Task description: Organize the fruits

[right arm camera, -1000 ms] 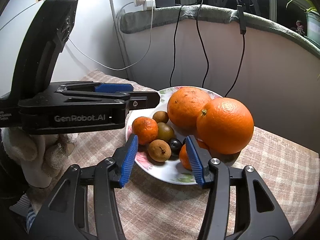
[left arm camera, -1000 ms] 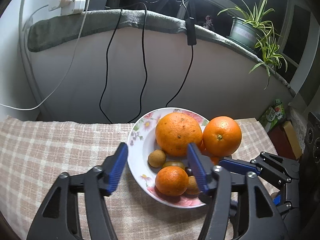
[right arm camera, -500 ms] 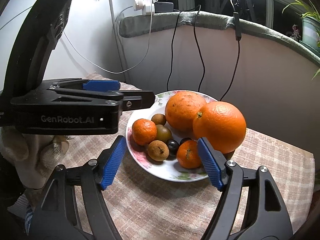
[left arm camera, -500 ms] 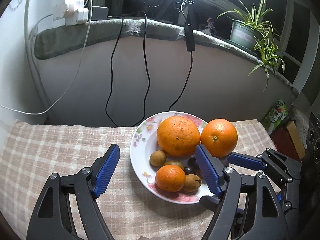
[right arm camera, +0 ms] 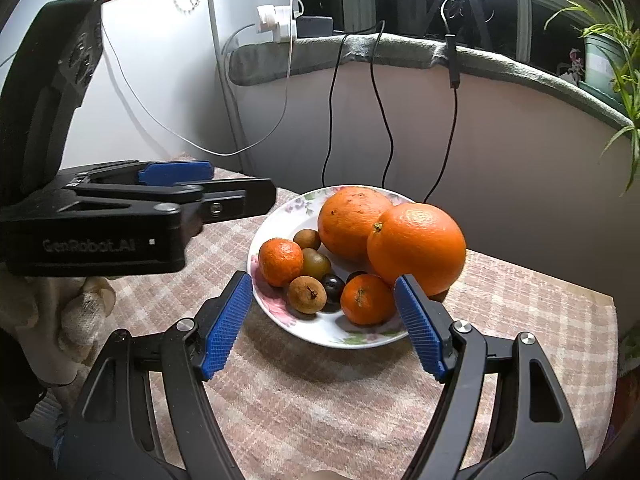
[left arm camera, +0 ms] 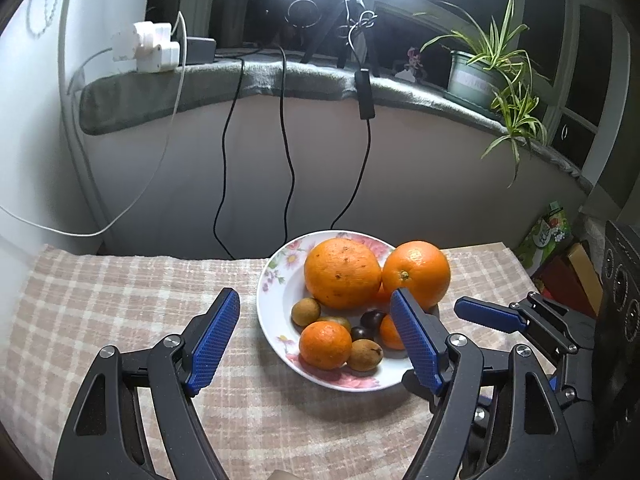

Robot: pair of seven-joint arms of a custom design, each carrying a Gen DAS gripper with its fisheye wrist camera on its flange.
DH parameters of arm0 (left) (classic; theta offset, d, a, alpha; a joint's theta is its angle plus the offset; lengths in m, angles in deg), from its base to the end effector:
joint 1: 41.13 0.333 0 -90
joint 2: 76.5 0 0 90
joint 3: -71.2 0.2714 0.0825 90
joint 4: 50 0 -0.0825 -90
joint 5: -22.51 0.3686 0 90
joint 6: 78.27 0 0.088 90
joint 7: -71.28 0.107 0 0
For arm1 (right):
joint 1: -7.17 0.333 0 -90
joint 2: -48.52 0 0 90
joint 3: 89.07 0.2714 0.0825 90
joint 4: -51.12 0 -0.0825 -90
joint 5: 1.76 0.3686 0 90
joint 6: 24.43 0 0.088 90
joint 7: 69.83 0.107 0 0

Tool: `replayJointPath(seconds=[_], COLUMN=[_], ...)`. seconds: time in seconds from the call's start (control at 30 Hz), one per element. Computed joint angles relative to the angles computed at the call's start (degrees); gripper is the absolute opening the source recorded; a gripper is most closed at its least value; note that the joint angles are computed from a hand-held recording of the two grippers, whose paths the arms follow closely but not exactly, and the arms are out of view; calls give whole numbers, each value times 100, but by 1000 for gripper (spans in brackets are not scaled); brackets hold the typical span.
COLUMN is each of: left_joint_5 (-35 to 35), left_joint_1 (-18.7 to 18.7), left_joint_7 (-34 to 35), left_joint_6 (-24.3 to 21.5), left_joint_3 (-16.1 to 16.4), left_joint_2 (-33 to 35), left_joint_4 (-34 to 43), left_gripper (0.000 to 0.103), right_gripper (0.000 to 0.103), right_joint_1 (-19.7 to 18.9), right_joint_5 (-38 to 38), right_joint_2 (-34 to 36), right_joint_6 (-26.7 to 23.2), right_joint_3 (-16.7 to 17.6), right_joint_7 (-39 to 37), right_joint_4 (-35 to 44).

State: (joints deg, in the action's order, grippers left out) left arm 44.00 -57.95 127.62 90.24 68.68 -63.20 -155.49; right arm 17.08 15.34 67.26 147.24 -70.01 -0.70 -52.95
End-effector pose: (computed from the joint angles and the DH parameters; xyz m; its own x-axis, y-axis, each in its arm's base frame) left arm 0.5984 -0.2330 0.4673 -0.1384 -0.9815 0.1324 -0.6485 -0.0112 -0.7611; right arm 0.5931 0.2796 0.4346 0.5347 -0.8413 -0.0791 -0.5677 -0.2882 -0.7711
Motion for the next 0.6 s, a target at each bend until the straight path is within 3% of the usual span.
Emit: replayJointPath(seconds=[0.33, 0.6], left_joint_5=[684, 1565], left_joint_1=[-53, 122], left_joint_7=[-672, -1520], left_joint_6=[94, 110], left_joint_3=[13, -181], left_joint_2=[-437, -813], left_joint_4=[-423, -796], left_gripper=[78, 78], right_gripper=[77, 77], right_joint_1=[-65, 203], right_joint_5=[236, -50], right_joint_2=[-356, -720], right_joint_6=[243, 633], right_joint_3=[59, -219], right_joint_7=[-28, 344], right_joint_4=[-429, -879])
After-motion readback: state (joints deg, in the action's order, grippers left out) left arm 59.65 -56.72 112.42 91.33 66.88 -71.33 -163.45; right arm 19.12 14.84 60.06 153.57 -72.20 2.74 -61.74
